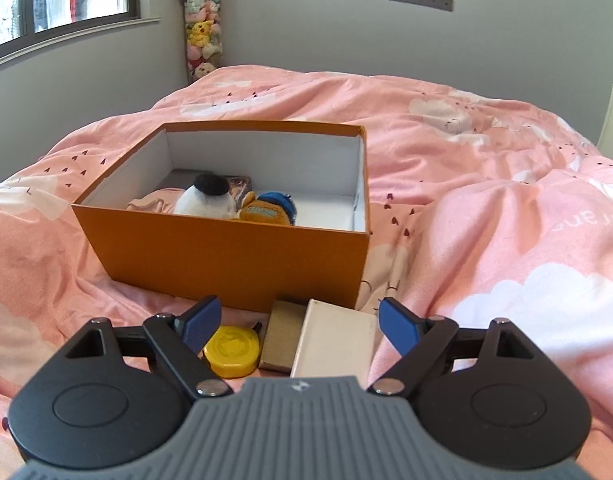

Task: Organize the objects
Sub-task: 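Reach the left gripper down to the orange yarn ball and grasp it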

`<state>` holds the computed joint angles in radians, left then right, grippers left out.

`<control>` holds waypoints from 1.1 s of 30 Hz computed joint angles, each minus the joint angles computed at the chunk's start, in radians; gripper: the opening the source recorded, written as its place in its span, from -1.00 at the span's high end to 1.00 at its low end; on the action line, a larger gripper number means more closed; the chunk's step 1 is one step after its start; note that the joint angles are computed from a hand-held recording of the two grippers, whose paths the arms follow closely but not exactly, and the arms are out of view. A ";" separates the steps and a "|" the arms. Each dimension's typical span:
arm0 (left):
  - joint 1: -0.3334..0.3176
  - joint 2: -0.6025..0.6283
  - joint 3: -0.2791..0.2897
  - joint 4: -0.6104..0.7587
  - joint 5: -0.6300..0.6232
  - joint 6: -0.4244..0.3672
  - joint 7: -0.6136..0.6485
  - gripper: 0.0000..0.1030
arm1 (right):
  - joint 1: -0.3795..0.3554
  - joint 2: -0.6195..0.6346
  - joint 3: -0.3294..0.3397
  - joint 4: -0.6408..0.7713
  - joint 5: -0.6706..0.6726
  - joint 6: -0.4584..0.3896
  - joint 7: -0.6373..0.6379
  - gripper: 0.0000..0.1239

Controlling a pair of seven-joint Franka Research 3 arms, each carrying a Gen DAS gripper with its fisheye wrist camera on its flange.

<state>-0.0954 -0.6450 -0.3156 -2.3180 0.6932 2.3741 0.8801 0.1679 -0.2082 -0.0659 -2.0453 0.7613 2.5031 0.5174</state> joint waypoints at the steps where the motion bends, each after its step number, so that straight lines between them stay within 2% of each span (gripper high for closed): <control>1: -0.002 -0.011 0.012 -0.011 -0.012 -0.005 -0.003 -0.57 | -0.002 -0.002 0.002 -0.003 -0.004 0.005 0.008 -0.40; 6: -0.015 -0.029 0.067 -0.061 -0.107 0.021 -0.016 -0.56 | -0.009 0.003 0.004 -0.002 -0.017 0.033 0.061 -0.40; 7: 0.002 -0.032 0.056 -0.062 -0.100 0.013 -0.032 -0.56 | -0.013 0.008 0.005 0.003 -0.025 0.031 0.084 -0.40; 10: 0.089 -0.053 -0.032 -0.047 0.032 -0.034 -0.106 -0.55 | -0.026 0.026 0.005 0.018 -0.046 0.031 0.152 -0.40; 11: 0.092 -0.051 -0.034 -0.037 0.051 -0.029 -0.120 -0.56 | -0.029 0.031 0.006 0.022 -0.053 0.033 0.172 -0.40; 13: 0.057 -0.040 0.003 -0.023 0.029 0.011 -0.108 -0.67 | -0.036 0.044 0.007 0.034 -0.076 0.019 0.211 -0.40; 16: 0.031 0.004 0.014 0.010 0.004 0.044 -0.081 -0.67 | -0.043 0.055 0.015 0.041 -0.124 0.003 0.254 -0.40; 20: -0.015 0.070 0.042 0.032 -0.054 0.119 -0.040 -0.67 | -0.039 0.052 0.010 0.045 -0.128 -0.054 0.220 -0.40; 22: -0.041 0.112 0.059 0.038 -0.101 0.173 -0.015 -0.67 | -0.038 0.052 0.012 0.046 -0.130 -0.071 0.200 -0.32; 23: -0.055 0.135 0.066 0.044 -0.121 0.199 0.008 -0.67 | -0.038 0.054 0.013 0.047 -0.133 -0.076 0.195 -0.26; 27: -0.137 0.235 0.121 0.065 -0.268 0.291 0.148 -0.67 | -0.040 0.059 0.015 0.050 -0.139 -0.083 0.190 -0.26; 29: -0.171 0.287 0.141 0.082 -0.353 0.313 0.218 -0.67 | -0.042 0.066 0.014 0.056 -0.138 -0.092 0.193 -0.26; 33: -0.190 0.369 0.128 0.111 -0.387 0.392 0.360 -0.65 | -0.049 0.078 0.015 0.069 -0.137 -0.103 0.207 -0.26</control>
<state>-0.2857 -0.2759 -0.1876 -2.2073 0.3067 2.7659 1.2404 0.1194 -0.1297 -0.0512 -1.9763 0.6243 2.4002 0.7248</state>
